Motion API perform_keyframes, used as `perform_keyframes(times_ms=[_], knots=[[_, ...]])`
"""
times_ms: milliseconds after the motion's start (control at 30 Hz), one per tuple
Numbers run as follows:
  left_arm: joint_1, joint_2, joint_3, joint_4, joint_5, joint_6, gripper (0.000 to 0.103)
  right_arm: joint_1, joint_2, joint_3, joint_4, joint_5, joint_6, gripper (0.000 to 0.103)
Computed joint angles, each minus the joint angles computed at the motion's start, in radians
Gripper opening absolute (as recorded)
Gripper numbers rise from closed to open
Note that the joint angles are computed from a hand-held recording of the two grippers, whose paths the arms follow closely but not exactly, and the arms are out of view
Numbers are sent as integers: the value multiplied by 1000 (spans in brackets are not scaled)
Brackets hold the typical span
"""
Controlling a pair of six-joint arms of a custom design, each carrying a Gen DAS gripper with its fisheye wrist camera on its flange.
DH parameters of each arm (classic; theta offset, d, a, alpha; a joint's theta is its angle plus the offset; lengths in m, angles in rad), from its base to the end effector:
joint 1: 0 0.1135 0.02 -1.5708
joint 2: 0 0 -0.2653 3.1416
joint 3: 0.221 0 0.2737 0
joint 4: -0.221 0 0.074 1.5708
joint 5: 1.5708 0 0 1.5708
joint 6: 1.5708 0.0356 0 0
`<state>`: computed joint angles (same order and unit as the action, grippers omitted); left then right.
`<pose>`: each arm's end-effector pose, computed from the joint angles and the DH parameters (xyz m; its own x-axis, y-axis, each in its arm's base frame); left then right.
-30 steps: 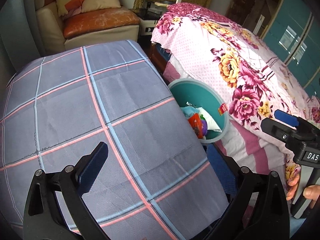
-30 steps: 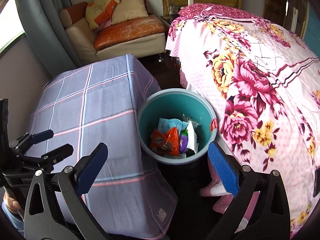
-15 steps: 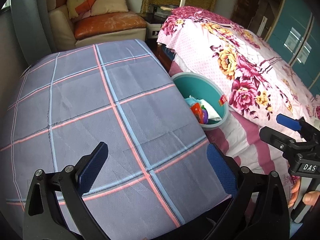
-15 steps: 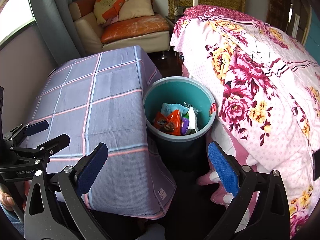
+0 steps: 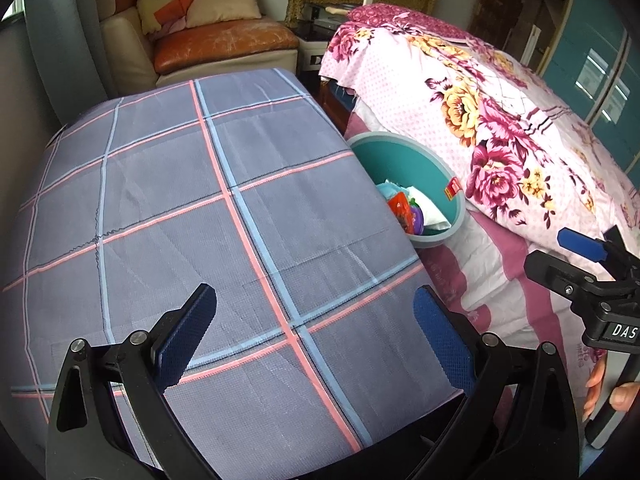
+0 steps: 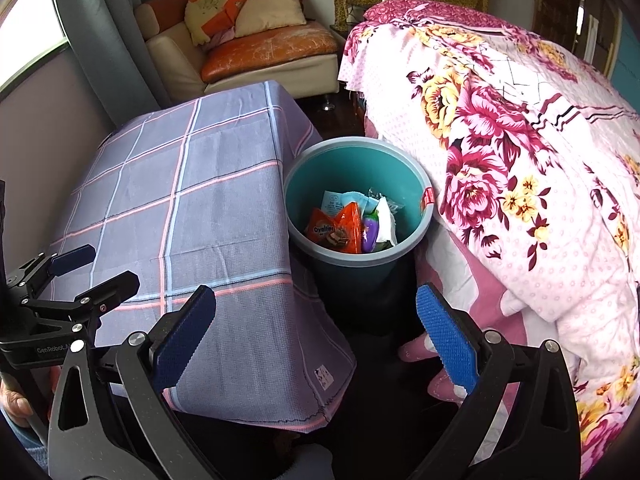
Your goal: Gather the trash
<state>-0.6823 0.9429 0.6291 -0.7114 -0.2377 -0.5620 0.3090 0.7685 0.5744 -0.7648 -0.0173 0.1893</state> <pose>0.1551 -0.1152 0.2100 -0.8374 0.0131 -0.5464 0.0848 0.9907 -0.1062 0.1578 0.0510 0.2156 -0.8249 -0.0658 -0.5615 -0.1612 0.9794 0.1220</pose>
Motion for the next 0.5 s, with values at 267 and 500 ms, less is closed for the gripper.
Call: perform_keyframes(times_ms=[267, 500], knots=[[-10, 45, -11, 67, -31, 14, 99, -24, 48, -9, 39, -9, -1, 96], [18, 78, -24, 103, -17, 27, 99, -28, 94, -11, 72, -7, -5, 96]])
